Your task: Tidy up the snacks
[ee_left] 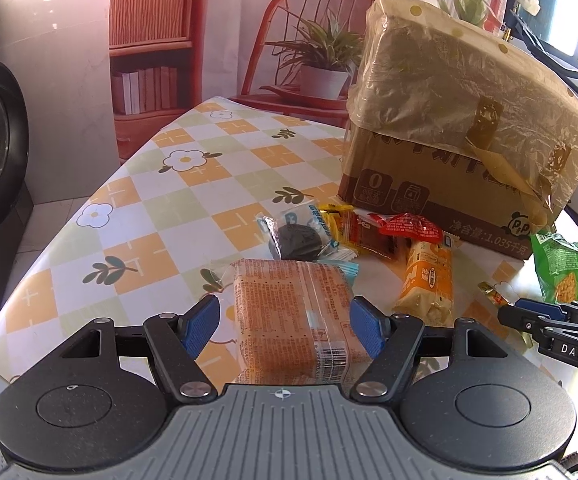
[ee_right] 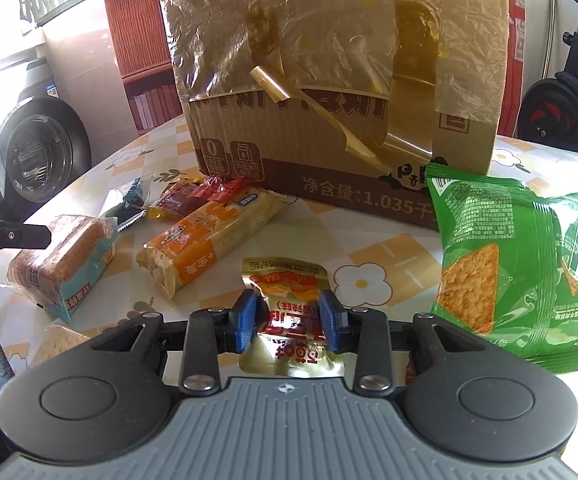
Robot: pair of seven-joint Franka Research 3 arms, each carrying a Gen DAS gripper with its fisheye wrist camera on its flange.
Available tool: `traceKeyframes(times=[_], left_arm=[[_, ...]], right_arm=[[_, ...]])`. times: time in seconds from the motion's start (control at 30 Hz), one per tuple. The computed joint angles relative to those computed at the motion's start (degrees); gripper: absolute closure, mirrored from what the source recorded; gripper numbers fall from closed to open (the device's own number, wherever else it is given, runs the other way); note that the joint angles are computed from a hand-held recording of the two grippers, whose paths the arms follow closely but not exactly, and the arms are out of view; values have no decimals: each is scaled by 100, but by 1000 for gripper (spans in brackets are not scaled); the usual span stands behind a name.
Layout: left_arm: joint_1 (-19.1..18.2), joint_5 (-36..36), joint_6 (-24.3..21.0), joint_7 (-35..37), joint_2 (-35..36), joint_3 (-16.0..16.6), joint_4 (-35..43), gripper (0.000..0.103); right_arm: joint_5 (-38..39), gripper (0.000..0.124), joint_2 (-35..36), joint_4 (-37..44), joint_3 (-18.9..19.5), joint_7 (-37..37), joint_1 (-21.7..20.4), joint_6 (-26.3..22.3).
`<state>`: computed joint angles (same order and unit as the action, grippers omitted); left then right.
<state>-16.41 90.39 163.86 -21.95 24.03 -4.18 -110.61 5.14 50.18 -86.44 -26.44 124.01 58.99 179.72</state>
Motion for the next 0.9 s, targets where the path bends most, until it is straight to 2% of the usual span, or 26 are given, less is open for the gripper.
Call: traceKeyframes(times=[0.17, 0.3, 0.43, 0.53, 0.6, 0.63, 0.73, 0.9], left_arm=[[36, -469, 209, 533, 168, -1, 135, 27], [-149, -1060, -152, 1232, 335, 65, 305, 14], [-246, -1682, -243, 1911, 586, 116, 528, 14], [-397, -1891, -234, 2111, 708, 260, 607, 13], [-549, -1731, -206, 1883, 698, 435, 582, 15], [-589, -1667, -188, 1802, 689, 480, 573, 20], [-714, -1249, -200, 1322, 566, 602, 457, 26], [-728, -156, -319, 237, 325, 556, 305, 28]], right_arm=[[85, 89, 39, -19, -121, -132, 107, 258], [305, 89, 90, -66, -244, -345, 248, 413], [605, 89, 117, -147, -313, -552, 361, 545], [819, 89, 106, -229, -333, -737, 423, 661], [993, 89, 96, -300, -385, -830, 503, 724], [1071, 89, 98, -310, -393, -885, 521, 738], [1311, 89, 133, -314, -442, -1036, 602, 766], [1658, 89, 162, -347, -540, -1324, 737, 887]])
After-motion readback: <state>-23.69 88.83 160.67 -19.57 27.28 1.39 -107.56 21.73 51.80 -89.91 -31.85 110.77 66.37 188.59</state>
